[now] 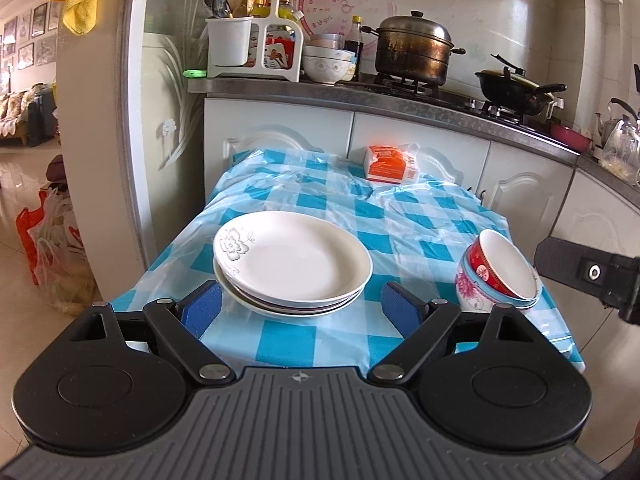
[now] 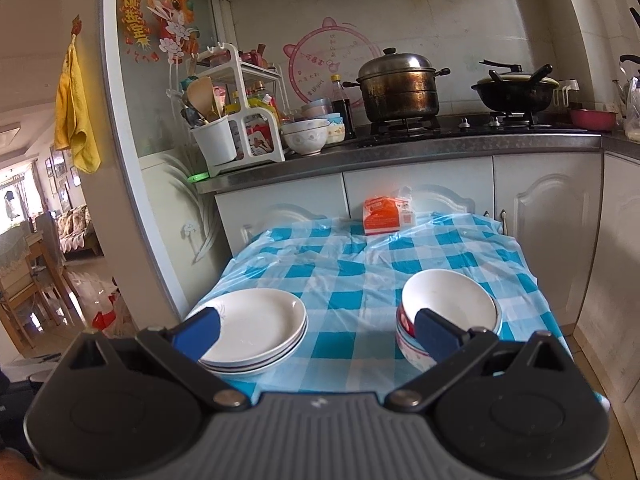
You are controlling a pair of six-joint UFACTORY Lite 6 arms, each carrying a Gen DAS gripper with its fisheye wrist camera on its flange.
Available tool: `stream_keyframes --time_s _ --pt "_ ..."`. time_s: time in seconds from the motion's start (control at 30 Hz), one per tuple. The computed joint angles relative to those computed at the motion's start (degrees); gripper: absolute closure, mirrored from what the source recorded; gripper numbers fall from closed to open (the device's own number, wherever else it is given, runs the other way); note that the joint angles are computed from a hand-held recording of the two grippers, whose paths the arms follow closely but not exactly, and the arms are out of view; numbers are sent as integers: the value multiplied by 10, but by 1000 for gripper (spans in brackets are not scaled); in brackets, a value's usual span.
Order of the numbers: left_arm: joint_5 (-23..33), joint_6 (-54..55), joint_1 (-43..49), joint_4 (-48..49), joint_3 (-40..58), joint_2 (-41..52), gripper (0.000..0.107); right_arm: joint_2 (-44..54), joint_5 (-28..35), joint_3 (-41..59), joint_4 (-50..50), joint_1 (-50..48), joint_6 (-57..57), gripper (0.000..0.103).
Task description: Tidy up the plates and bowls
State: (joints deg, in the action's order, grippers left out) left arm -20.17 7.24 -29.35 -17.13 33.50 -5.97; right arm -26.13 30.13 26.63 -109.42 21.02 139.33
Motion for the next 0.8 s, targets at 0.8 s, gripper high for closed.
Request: stream_keyframes --time_s 0.8 --pt "-15 174 -46 -196 4 16 4 30 63 -49 -65 4 89 1"
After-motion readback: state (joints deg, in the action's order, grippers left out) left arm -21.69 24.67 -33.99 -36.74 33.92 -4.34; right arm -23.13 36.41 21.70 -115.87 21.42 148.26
